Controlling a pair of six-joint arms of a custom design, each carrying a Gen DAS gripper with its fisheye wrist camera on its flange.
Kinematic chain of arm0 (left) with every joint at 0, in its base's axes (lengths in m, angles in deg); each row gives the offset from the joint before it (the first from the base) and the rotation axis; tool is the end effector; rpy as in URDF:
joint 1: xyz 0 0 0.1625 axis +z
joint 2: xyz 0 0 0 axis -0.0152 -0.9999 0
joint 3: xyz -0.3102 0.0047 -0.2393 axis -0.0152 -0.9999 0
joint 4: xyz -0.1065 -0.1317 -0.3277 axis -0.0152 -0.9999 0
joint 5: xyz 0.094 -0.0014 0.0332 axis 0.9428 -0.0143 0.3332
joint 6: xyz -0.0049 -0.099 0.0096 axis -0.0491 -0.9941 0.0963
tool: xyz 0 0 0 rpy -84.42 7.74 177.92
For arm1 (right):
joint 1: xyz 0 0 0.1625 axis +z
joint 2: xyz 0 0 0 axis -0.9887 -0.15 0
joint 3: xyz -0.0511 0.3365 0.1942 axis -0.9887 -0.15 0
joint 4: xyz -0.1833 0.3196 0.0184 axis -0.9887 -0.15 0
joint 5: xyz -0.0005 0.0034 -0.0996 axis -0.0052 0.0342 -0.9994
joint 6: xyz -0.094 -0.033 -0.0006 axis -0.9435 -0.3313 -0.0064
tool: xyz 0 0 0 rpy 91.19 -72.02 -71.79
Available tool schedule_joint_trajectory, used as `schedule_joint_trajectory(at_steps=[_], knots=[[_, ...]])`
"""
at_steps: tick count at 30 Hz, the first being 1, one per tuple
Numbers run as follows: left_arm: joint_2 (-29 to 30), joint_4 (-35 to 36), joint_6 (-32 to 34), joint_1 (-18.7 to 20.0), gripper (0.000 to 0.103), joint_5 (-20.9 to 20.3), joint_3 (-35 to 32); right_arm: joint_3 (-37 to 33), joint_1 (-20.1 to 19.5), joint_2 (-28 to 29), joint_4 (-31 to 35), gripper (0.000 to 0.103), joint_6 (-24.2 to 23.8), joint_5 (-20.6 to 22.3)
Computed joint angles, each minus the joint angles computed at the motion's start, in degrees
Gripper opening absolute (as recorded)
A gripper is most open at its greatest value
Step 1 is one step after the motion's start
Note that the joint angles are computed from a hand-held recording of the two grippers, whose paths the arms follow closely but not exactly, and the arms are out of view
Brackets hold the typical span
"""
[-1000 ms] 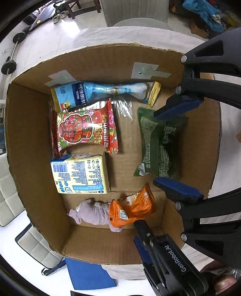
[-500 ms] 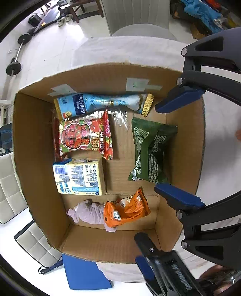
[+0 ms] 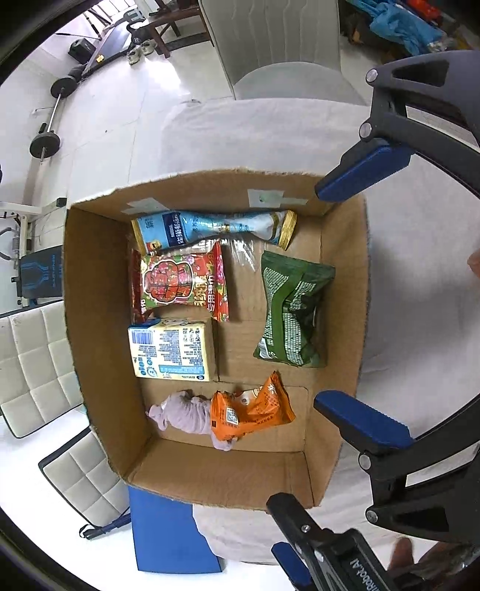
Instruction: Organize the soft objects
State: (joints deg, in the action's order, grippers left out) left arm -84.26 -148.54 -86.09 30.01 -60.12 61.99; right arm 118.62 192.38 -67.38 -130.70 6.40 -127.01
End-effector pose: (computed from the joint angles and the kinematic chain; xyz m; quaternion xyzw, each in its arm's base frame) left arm -0.3817 -0.4118 0.0560 0.4689 0.8252 0.0860 0.3030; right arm 0.1523 -0.2303 0.2140 -0.4254 -0.8072 0.2689 0.3084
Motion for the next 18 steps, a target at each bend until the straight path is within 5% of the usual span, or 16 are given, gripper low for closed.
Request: schedule_joint_trajectory(at_steps=[6, 11, 18], knots=[[-5.3, -0.8, -0.8, -2.2, 0.099, -0.6, 2.5, -4.2, 8.5, -0.6, 13.2, 0.103, 11.8, -1.2], [-12.4, -0.1, -1.9, -5.0, 0.099, -1.5, 4.9, -11.6, 20.4, 2.2, 29.9, 0.103, 27.9, -1.4], [-22.5, 7.2, -4.0, -9.4, 0.099, -2.4, 6.3, -23.9, 34.3, 10.4, 47.9, 0.103, 44.6, 3.6]])
